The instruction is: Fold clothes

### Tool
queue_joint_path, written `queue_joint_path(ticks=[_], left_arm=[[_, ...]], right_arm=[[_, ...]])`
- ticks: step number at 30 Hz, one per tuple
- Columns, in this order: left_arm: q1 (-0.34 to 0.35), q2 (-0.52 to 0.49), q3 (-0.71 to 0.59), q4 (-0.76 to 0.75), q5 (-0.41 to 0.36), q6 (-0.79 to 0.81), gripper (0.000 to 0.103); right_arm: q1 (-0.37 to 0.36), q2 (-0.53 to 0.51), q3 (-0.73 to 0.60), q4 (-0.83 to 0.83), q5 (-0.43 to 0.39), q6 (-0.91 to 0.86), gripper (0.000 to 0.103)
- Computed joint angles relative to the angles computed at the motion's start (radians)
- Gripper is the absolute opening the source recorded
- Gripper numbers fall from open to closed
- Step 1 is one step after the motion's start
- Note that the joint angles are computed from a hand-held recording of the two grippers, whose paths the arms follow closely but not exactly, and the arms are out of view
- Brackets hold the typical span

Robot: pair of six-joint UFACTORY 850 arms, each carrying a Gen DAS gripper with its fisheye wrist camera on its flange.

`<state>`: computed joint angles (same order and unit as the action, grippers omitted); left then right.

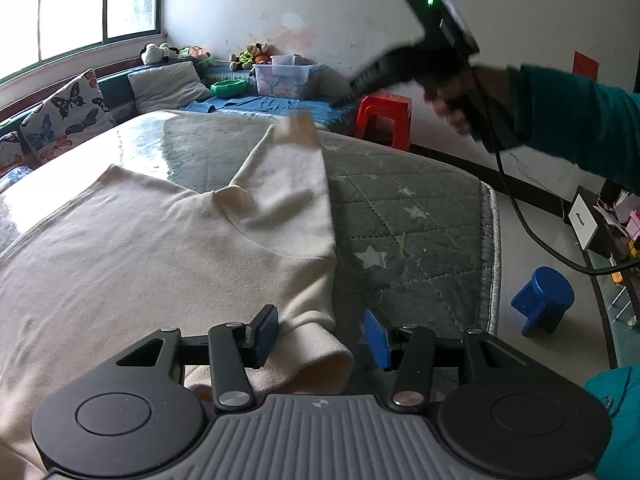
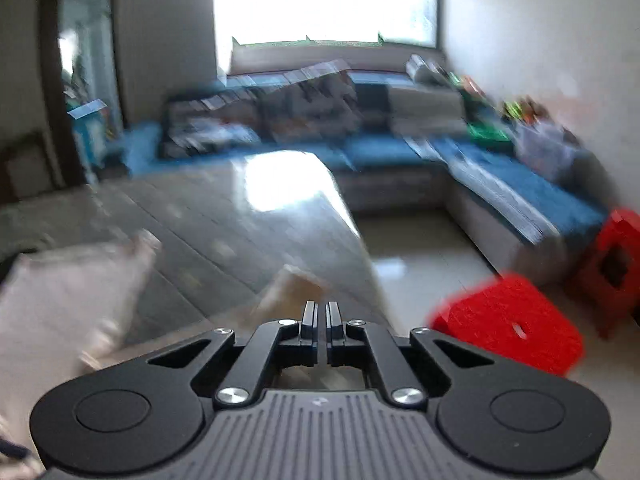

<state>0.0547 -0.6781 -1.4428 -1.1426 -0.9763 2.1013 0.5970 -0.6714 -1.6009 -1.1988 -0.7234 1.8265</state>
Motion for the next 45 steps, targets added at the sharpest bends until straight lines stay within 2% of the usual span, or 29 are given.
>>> queue_joint_path(ticks=[2,4,6,7,12,14,19,23,27,31,34,38,42,45], left_arm=[[0.001,-0.001,-0.003,0.008,-0.005,-0.008,0.051],[0.002,0.001,-0.001,0.013,-0.008,-0.001,0.051],[0.001,0.001,-0.002,0.017,-0.007,0.0,0.051],[0.001,0.001,-0.003,0.018,-0.006,-0.003,0.051],[0.002,0.008,0.012,0.005,0.001,-0.001,0.053],[0.004,0.01,0.014,0.005,0.0,-0.005,0.053],[0.016,0.019,0.027,0.002,-0.011,-0.012,0.053],[0.045,0.03,0.034,-0.002,-0.066,-0.019,0.053],[0.089,0.05,0.052,-0.031,-0.075,-0.013,0.054],[0.14,0.064,0.061,-0.079,-0.039,-0.033,0.054],[0.164,0.061,0.049,-0.098,0.002,-0.068,0.052],[0.181,0.049,0.04,-0.105,0.005,-0.08,0.052],[0.183,0.047,0.051,-0.093,-0.024,-0.066,0.052],[0.179,0.047,0.062,-0.064,-0.03,-0.038,0.052]], right_arm=[[-0.01,-0.002,0.015,0.08,-0.017,-0.015,0.009],[-0.002,0.002,0.031,0.059,-0.027,0.001,0.01],[0.005,-0.002,0.023,0.037,-0.002,-0.015,0.024],[0.008,-0.009,0.013,0.028,0.01,-0.027,0.036],[-0.011,-0.096,-0.114,0.05,0.113,-0.126,0.038],[-0.024,-0.154,-0.195,0.107,0.142,-0.191,0.045],[-0.035,-0.262,-0.339,0.187,0.088,-0.309,0.055],[-0.028,-0.246,-0.325,0.194,0.085,-0.315,0.056],[0.014,-0.196,-0.271,0.154,0.098,-0.372,0.057],[0.06,-0.154,-0.229,0.128,0.18,-0.437,0.061],[0.096,-0.157,-0.242,0.136,0.271,-0.536,0.061],[0.124,-0.23,-0.357,0.311,0.362,-0.818,0.061],[0.139,-0.312,-0.48,0.565,0.372,-1.115,0.06],[0.151,-0.345,-0.524,0.677,0.351,-1.249,0.057]])
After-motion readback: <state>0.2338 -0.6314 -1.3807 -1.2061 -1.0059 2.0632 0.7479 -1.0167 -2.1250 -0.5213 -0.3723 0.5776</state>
